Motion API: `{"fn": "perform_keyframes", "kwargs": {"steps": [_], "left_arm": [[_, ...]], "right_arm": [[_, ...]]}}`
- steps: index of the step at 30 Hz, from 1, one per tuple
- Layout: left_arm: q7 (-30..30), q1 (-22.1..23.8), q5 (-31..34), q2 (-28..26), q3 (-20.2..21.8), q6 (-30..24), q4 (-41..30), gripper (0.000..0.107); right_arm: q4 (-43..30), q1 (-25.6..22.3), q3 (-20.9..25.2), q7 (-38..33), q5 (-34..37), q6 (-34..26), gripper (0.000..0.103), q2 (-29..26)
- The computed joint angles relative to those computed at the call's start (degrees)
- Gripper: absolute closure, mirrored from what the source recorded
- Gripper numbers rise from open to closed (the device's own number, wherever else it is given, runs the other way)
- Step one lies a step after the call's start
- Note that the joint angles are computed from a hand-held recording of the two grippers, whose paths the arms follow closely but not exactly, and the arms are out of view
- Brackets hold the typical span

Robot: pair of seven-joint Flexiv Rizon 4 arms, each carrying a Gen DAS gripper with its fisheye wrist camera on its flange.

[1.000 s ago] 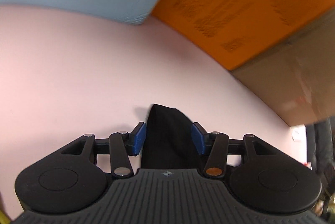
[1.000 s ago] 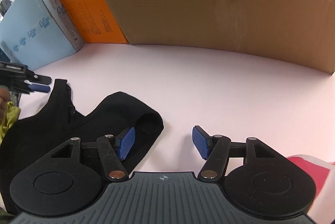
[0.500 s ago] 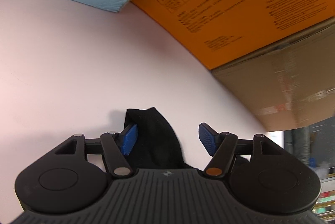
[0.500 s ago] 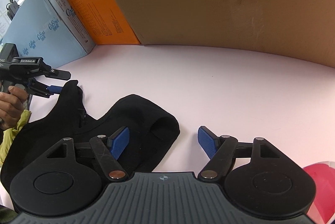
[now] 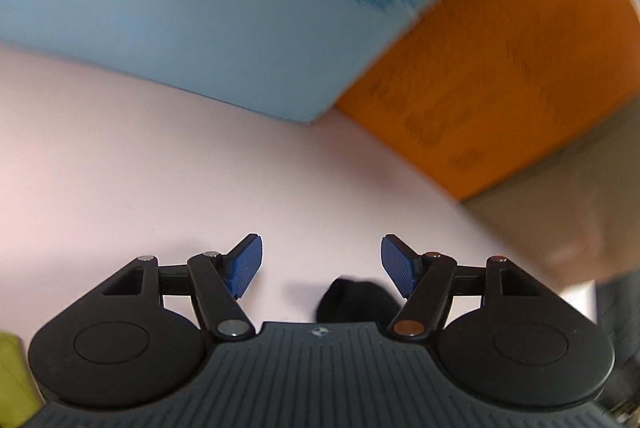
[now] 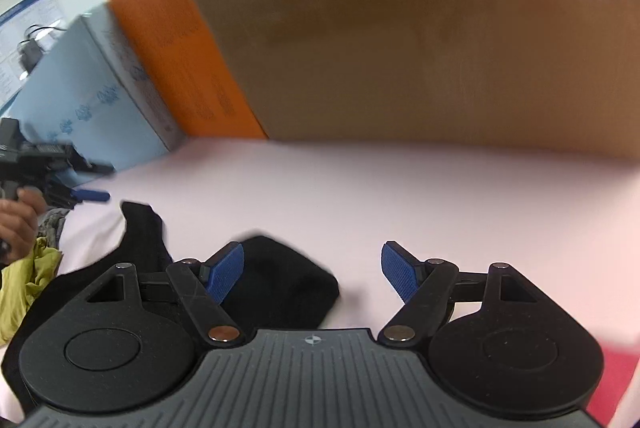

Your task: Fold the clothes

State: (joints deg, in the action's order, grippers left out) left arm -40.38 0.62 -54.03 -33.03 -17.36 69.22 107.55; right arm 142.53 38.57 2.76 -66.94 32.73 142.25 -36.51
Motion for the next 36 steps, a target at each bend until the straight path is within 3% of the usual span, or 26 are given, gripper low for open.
{"fn": "perform_keyframes", "kwargs": {"steps": [3, 6, 8, 10, 17, 19, 21, 23, 24, 27, 31, 36], "left_arm": [[0.6, -4.4, 7.5, -0.6, 2.6, 6.0, 0.7, 0.044], [-4.5, -10.9, 18.5, -1.7, 10.4, 9.0, 0.2, 0.05], [-8.0, -13.0, 25.5, -2.1, 13.9, 10.2, 0.2, 0.048], [-5.6, -10.9, 25.5, -1.4, 11.4, 14.0, 2.7, 0.047], [-8.9, -5.1, 27.6, -1.3, 6.6, 13.7, 3.5, 0.039], [-9.4, -2.7, 27.5, -1.6, 3.7, 14.2, 3.6, 0.04], [-9.7, 0.5, 26.8, -1.9, 0.0, 14.6, 3.9, 0.04], [-11.8, 0.3, 27.2, -2.5, 0.2, 14.2, 2.8, 0.04], [-12.9, -0.4, 27.7, -2.9, 1.0, 13.9, 2.1, 0.04], [-14.6, -1.2, 29.7, -3.6, 2.1, 13.8, 0.9, 0.04], [-16.1, -1.7, 31.5, -4.8, 2.4, 14.2, -0.5, 0.035], [-16.1, -1.1, 33.5, -5.4, 1.9, 14.7, -0.9, 0.034]], "right_arm": [[-2.1, -5.0, 1.5, -0.7, -10.6, -1.7, 0.028, 1.1], [-5.3, -15.6, 6.6, 3.0, -29.1, -2.0, 0.025, -1.0], [-8.3, -20.2, 8.5, 5.1, -39.4, -2.8, 0.023, -3.4], [-11.7, -23.8, 9.8, 7.3, -48.6, -4.2, 0.022, -6.2], [-22.0, -31.5, 13.4, 16.6, -71.3, -13.8, 0.021, -14.2], [-23.8, -31.1, 13.3, 16.3, -72.5, -12.2, 0.008, -16.1], [-25.0, -30.0, 12.7, 15.6, -72.1, -9.6, 0.005, -17.8], [-26.8, -28.2, 11.8, 15.0, -70.7, -7.7, 0.005, -19.1], [-27.3, -25.8, 10.2, 13.8, -67.8, -6.3, 0.005, -19.3], [-27.5, -14.3, 4.1, 5.2, -47.3, -2.5, 0.005, -17.8], [-26.3, -8.4, 0.5, -2.4, -35.5, -1.3, 0.004, -15.9], [-25.3, -21.0, 8.9, 6.2, -53.9, -5.4, 0.004, -16.1]]}}
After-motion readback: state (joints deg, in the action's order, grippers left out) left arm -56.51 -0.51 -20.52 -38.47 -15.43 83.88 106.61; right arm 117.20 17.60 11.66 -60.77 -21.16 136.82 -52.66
